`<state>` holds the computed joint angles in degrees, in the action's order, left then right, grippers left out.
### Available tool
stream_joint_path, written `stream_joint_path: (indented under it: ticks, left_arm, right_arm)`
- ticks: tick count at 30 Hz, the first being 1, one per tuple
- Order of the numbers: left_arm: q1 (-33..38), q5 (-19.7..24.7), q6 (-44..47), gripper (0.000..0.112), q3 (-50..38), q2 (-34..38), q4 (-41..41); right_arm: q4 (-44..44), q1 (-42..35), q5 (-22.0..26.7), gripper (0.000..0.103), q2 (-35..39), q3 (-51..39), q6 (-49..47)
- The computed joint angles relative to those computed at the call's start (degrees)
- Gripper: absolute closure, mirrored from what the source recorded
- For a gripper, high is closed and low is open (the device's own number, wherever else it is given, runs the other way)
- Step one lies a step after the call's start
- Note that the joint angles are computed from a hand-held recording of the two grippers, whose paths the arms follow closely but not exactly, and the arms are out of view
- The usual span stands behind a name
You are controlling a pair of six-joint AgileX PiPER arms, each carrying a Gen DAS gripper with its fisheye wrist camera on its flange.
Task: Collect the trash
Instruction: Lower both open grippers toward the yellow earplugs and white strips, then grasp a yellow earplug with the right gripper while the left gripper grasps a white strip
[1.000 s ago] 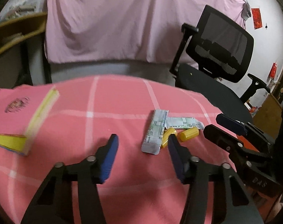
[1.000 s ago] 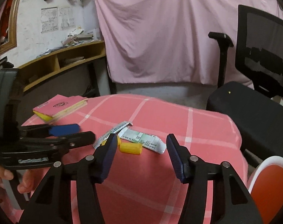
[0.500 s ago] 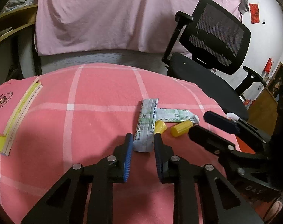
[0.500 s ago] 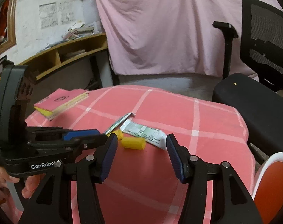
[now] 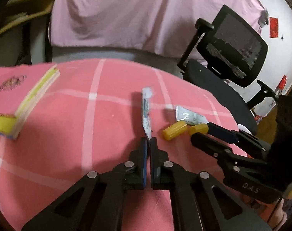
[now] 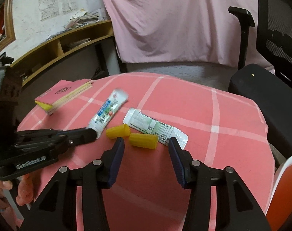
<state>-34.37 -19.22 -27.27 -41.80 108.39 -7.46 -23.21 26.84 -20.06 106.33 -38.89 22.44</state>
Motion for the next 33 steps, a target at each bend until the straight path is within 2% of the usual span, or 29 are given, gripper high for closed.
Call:
stream_joint_path:
  ticks: [3, 5, 11, 17, 20, 26, 30, 33]
  left_arm:
    - [-0.07, 0.04, 1.31, 0.111, 0.13, -0.39, -1.19]
    - [-0.02, 0.26, 1.70, 0.111, 0.06, -0.45, -1.29]
    - [-0.15, -0.46, 2.01, 0.112, 0.46, -0.47, -1.96]
    - [-2.97, -3.96, 11.60, 0.112, 3.04, -2.35, -13.62]
    - [-5.71, -7.21, 17.80, 0.112, 5.22, -3.89, -21.46]
    - [-14.54, -16.70, 28.51, 0.112, 9.55, -6.85, -36.27]
    - [-22.39, -23.50, 35.26, 0.112, 10.22, -7.28, -46.70]
    - [-27.90, -28.14, 39.85, 0.112, 9.60, -7.55, -53.29]
  right_arm:
    - [0.66, -0.02, 0.05, 0.072, -0.10, 0.09, -0.44]
    - [-0.79, -0.45, -0.06, 0.076, -0.11, 0.07, 0.84]
    - [-1.18, -0.28, -0.83, 0.076, -0.19, 0.44, 0.34]
    - [5.96, 1.13, -3.82, 0.076, -1.71, 3.12, -7.08]
    - [9.29, 1.80, -7.33, 0.076, -2.79, 5.49, -10.41]
    - [17.77, 4.05, -18.71, 0.076, -5.75, 13.27, -17.36]
    - [22.61, 5.99, -28.01, 0.076, -7.71, 18.99, -20.43]
    - [24.85, 6.91, -33.27, 0.077, -8.78, 22.34, -21.29]
